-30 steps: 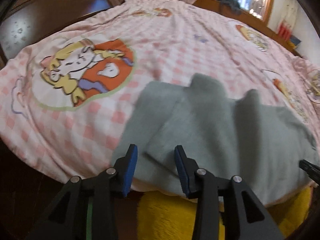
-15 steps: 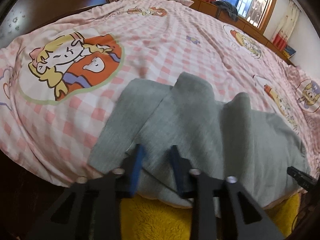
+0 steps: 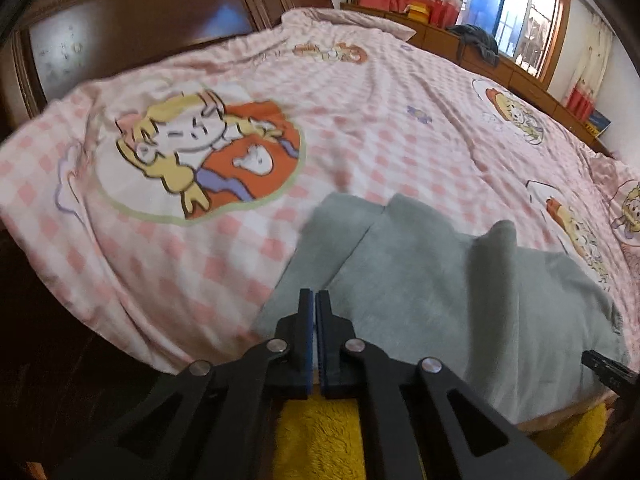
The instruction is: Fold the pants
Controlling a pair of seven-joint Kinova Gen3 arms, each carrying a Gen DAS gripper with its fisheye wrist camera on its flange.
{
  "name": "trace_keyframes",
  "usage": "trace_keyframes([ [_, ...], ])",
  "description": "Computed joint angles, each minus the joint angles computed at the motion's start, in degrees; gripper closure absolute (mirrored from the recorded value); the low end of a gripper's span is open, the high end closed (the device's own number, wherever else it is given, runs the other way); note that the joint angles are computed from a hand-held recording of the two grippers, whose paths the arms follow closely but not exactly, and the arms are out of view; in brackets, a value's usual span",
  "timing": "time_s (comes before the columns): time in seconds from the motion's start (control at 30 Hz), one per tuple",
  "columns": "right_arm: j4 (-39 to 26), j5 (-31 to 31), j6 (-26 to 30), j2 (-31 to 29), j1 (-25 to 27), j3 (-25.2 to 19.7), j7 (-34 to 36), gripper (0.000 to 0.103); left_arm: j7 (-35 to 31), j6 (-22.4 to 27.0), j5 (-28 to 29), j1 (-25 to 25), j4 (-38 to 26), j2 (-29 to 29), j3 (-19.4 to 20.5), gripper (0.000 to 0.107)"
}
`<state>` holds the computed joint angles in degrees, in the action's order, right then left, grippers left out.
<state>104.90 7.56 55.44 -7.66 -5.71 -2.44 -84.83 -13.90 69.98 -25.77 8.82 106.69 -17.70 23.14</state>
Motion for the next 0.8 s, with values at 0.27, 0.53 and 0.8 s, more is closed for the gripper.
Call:
trace_keyframes([
  [0.27, 0.1, 0.1, -0.1, 0.0, 0.0, -0.1, 0.0, 0.069, -4.5, -7.1, 4.9, -1.8, 2.8, -0.9, -3.1, 0.065],
  [0.53, 0.0, 0.0, -0.2, 0.0, 0.0, 0.1, 0.2, 0.069, -7.2, -9.3, 3.6, -0.8, 2.6, 3.2, -2.9, 0.064],
  [0.8, 0.0, -1.3, -0.3, -0.1, 0.3, 0.6, 1.4, 0.069, -1.8, -4.9, -1.7, 1.8, 0.5, 4.1, 0.0, 0.104],
])
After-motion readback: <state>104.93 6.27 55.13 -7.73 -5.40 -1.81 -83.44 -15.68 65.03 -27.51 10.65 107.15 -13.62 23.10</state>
